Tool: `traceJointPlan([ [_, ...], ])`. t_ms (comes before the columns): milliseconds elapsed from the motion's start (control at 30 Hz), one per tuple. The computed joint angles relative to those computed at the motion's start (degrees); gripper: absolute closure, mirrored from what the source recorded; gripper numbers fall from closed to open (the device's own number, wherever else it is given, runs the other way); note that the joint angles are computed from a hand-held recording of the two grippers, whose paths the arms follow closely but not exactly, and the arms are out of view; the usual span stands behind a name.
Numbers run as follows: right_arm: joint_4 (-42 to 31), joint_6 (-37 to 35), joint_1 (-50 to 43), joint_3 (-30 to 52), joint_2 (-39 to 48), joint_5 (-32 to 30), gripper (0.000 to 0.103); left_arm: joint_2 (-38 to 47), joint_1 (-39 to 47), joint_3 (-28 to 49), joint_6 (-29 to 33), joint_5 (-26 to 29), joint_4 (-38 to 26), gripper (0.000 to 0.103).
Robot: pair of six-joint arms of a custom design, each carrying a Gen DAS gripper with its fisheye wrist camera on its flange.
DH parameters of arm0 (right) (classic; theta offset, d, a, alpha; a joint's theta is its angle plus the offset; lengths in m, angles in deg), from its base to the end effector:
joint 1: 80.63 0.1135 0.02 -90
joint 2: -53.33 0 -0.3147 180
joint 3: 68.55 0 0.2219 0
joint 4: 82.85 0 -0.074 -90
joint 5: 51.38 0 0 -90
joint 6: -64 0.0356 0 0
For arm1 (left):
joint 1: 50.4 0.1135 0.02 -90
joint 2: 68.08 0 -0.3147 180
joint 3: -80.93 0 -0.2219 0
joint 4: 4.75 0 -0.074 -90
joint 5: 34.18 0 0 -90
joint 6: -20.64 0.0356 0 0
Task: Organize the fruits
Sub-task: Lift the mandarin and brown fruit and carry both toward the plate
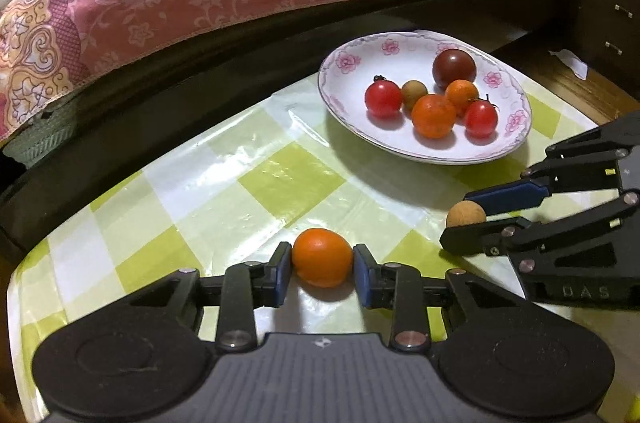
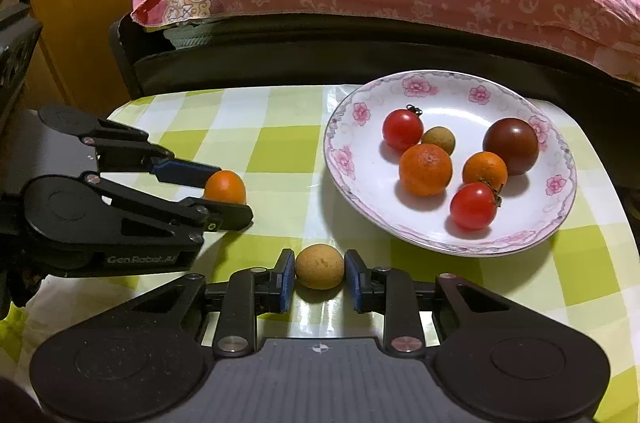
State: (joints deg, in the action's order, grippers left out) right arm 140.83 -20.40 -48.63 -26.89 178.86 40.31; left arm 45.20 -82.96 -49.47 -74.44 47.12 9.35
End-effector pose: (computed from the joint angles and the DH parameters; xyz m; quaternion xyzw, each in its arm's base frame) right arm 0.2637 0.1635 0.0783 -0.2010 0.8844 0.1230 0.4029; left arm 0.2672 -0.1642 0.1206 0.1968 0.9152 -0.0438 0.3490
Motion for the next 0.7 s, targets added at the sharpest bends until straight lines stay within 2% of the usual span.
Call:
traceJointPlan([
  [200,-1.74,0.06,-0.70,-1.86,-2.43,1.04,0.080,-3.38,-1.45,-1.57,-1.03,3.83,-2.76,0.063],
  [300,-2.72,1.46,0.20,-4.97,-4.66,3.63,0.080,-5.66,-4.33,-3.92,-0.82,5.49,-2.84,0.063],
  [500,-2.77,8.28,5.42,-13.28,-7.62,11.54,0.080,-7.80,-10.17,-8.42,-1.58,7.06,-0.82,0.063],
  [700,0.87,15.51,11.27,-18.26,-5.84,17.93,0.079,-7.82,-13.25,-10.49,-2.49,5.25,0.89,0.063],
])
